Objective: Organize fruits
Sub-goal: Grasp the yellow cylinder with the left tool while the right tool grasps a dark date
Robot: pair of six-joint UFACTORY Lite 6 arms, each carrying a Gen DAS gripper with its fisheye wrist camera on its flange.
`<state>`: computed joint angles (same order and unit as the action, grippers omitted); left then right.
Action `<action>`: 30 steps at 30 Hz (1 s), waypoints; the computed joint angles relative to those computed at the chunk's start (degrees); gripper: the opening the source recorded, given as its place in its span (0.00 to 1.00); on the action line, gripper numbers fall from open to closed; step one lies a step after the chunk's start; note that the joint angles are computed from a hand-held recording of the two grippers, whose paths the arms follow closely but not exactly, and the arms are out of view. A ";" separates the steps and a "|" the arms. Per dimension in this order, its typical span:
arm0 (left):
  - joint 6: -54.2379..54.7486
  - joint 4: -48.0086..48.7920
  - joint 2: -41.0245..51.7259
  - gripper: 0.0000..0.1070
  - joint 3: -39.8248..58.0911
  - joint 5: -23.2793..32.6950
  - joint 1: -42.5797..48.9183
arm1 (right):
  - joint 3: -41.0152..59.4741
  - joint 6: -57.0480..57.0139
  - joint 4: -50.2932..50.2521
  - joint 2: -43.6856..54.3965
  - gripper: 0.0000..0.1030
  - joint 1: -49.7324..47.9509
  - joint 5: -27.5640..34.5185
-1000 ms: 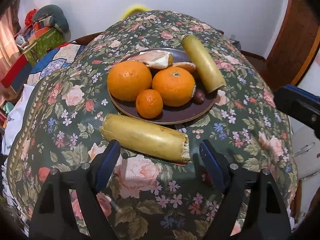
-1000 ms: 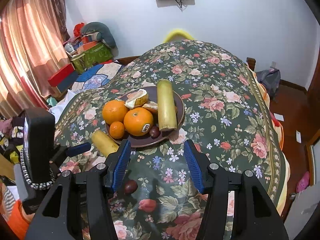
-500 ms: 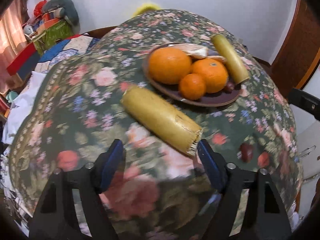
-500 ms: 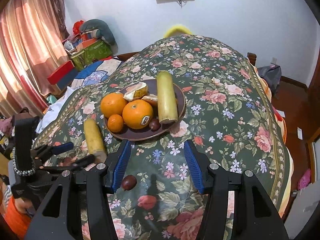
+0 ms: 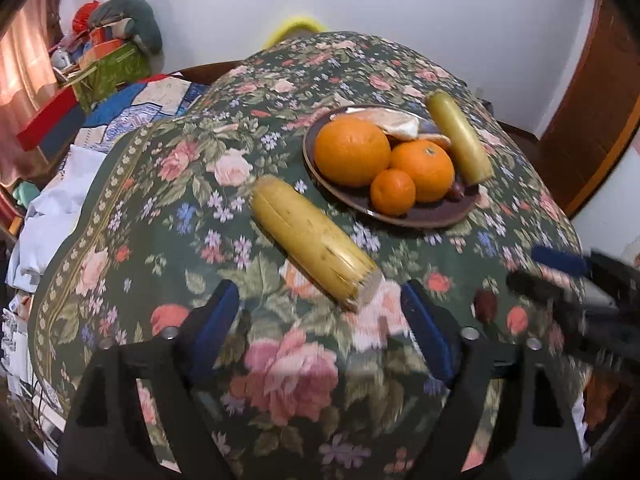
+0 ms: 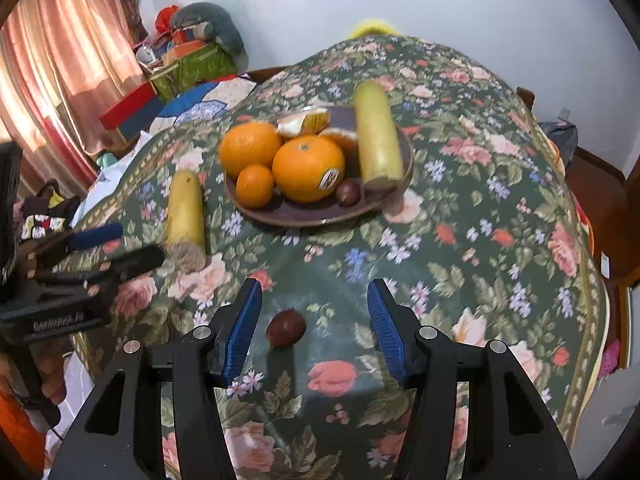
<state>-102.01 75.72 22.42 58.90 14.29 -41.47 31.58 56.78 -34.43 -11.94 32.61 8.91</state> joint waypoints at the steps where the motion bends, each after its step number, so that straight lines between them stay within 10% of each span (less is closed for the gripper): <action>1: 1.86 -2.06 1.11 0.78 1.31 -0.05 0.21 | -0.19 1.44 -1.05 0.30 0.50 0.38 -0.20; 9: -2.87 0.63 8.90 0.76 7.96 1.19 1.71 | 0.03 10.17 -8.19 3.30 0.50 2.43 -0.53; 16: 4.18 -4.87 7.89 0.33 6.01 -2.33 4.15 | -0.19 12.94 -10.39 4.44 0.50 3.07 -0.93; 19: 3.79 -3.48 7.61 0.29 3.75 -4.91 5.96 | -0.46 15.46 -12.71 4.84 0.50 3.82 -1.06; 24: 3.90 -3.15 2.59 0.35 0.70 -3.82 4.54 | -0.34 21.28 -18.69 6.25 0.49 4.71 -1.19; 26: 4.58 -3.66 1.83 0.59 1.35 -3.31 3.56 | -0.15 25.43 -22.85 6.72 0.45 5.06 -0.92; 30: 3.96 -2.42 3.32 0.74 5.12 0.56 0.44 | -0.09 28.43 -26.62 7.09 0.31 6.06 0.23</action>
<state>-98.05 73.30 25.75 64.03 14.85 -41.04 31.49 85.21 -61.05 -4.85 38.66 9.14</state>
